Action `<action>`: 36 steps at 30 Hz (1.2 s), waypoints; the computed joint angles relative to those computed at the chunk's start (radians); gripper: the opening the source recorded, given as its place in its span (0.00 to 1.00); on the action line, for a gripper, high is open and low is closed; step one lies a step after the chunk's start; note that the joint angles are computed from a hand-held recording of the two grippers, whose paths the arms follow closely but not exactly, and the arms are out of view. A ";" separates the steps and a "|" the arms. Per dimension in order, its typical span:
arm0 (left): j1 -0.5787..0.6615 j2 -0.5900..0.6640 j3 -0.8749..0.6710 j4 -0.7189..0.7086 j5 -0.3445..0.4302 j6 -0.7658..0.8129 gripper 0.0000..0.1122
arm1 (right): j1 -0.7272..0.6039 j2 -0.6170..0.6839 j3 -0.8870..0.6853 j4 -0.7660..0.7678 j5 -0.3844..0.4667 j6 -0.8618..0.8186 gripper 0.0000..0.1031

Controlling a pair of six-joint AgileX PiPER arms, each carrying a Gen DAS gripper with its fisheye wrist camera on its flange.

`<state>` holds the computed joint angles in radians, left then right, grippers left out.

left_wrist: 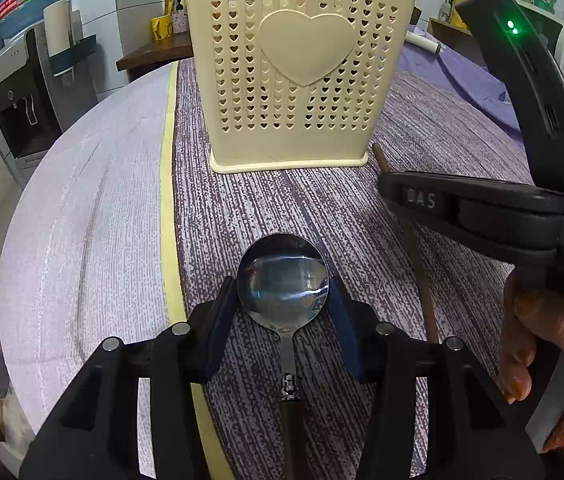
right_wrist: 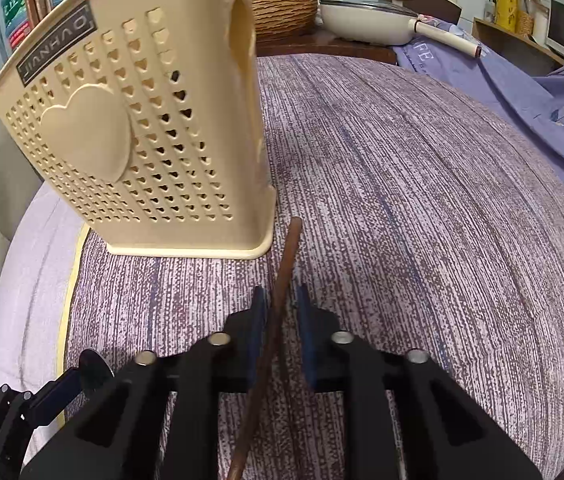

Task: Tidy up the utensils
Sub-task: 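Lift the spoon and chopstick with both tools and drop them into the holder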

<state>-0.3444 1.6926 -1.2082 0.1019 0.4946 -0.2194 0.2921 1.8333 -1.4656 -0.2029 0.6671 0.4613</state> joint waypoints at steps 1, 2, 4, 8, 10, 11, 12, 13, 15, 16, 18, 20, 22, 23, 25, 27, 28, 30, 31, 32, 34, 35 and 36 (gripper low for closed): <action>0.001 -0.001 0.001 -0.003 -0.002 0.001 0.42 | -0.012 -0.007 0.011 0.030 -0.011 -0.024 0.09; 0.001 -0.002 0.002 -0.005 -0.005 0.003 0.42 | -0.027 -0.008 0.014 0.070 -0.020 -0.056 0.09; 0.003 -0.006 0.004 -0.008 -0.010 0.007 0.42 | -0.061 -0.023 0.034 0.164 -0.034 -0.121 0.08; 0.001 -0.044 0.017 -0.016 -0.017 0.015 0.42 | -0.103 -0.069 0.090 0.279 -0.073 -0.216 0.08; 0.003 -0.066 0.021 -0.026 -0.020 0.028 0.42 | -0.123 -0.108 0.119 0.346 -0.092 -0.281 0.08; 0.005 -0.077 0.021 -0.034 -0.018 0.033 0.42 | -0.134 -0.129 0.136 0.380 -0.102 -0.312 0.08; 0.009 -0.088 0.019 -0.048 -0.017 0.043 0.42 | -0.148 -0.156 0.157 0.428 -0.114 -0.357 0.08; 0.013 -0.103 0.019 -0.061 -0.017 0.052 0.42 | -0.159 -0.179 0.175 0.463 -0.124 -0.391 0.08; 0.025 -0.123 0.010 -0.081 -0.013 0.073 0.42 | -0.177 -0.235 0.216 0.548 -0.147 -0.476 0.07; 0.029 -0.137 0.008 -0.088 -0.012 0.078 0.42 | -0.174 -0.258 0.227 0.571 -0.155 -0.498 0.07; 0.027 -0.158 -0.001 -0.091 -0.002 0.082 0.42 | -0.183 -0.317 0.262 0.623 -0.173 -0.575 0.07; 0.030 -0.181 -0.010 -0.096 0.006 0.094 0.42 | -0.191 -0.368 0.287 0.670 -0.184 -0.646 0.07; 0.036 -0.206 -0.017 -0.108 0.013 0.108 0.42 | -0.213 -0.412 0.299 0.745 -0.172 -0.742 0.07; 0.039 -0.219 -0.018 -0.121 0.017 0.121 0.42 | -0.229 -0.438 0.307 0.801 -0.159 -0.806 0.07; 0.046 -0.242 -0.022 -0.153 0.027 0.152 0.42 | -0.244 -0.464 0.305 0.852 -0.136 -0.861 0.07; 0.057 -0.258 -0.030 -0.203 0.041 0.192 0.42 | -0.273 -0.484 0.305 0.927 -0.105 -0.936 0.07; 0.065 -0.263 -0.032 -0.229 0.043 0.218 0.42 | -0.285 -0.500 0.306 0.960 -0.085 -0.967 0.07; 0.066 -0.272 -0.042 -0.234 0.052 0.222 0.42 | -0.287 -0.516 0.297 0.959 -0.067 -0.969 0.07; 0.064 -0.273 -0.049 -0.229 0.056 0.220 0.42 | -0.283 -0.521 0.291 0.952 -0.067 -0.968 0.07; 0.058 -0.273 -0.054 -0.220 0.059 0.212 0.42 | -0.279 -0.522 0.287 0.949 -0.071 -0.968 0.07; 0.058 -0.266 -0.079 -0.233 0.077 0.229 0.42 | -0.268 -0.519 0.268 0.943 -0.075 -0.969 0.07; 0.055 -0.264 -0.088 -0.237 0.083 0.232 0.42 | -0.259 -0.514 0.249 0.932 -0.072 -0.963 0.07; 0.058 -0.260 -0.101 -0.247 0.091 0.241 0.42 | -0.258 -0.513 0.240 0.927 -0.071 -0.963 0.07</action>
<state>-0.2865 1.4328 -1.3094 -0.1454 0.5852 0.0217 0.0344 1.3207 -1.2252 0.7245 0.5957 -0.5019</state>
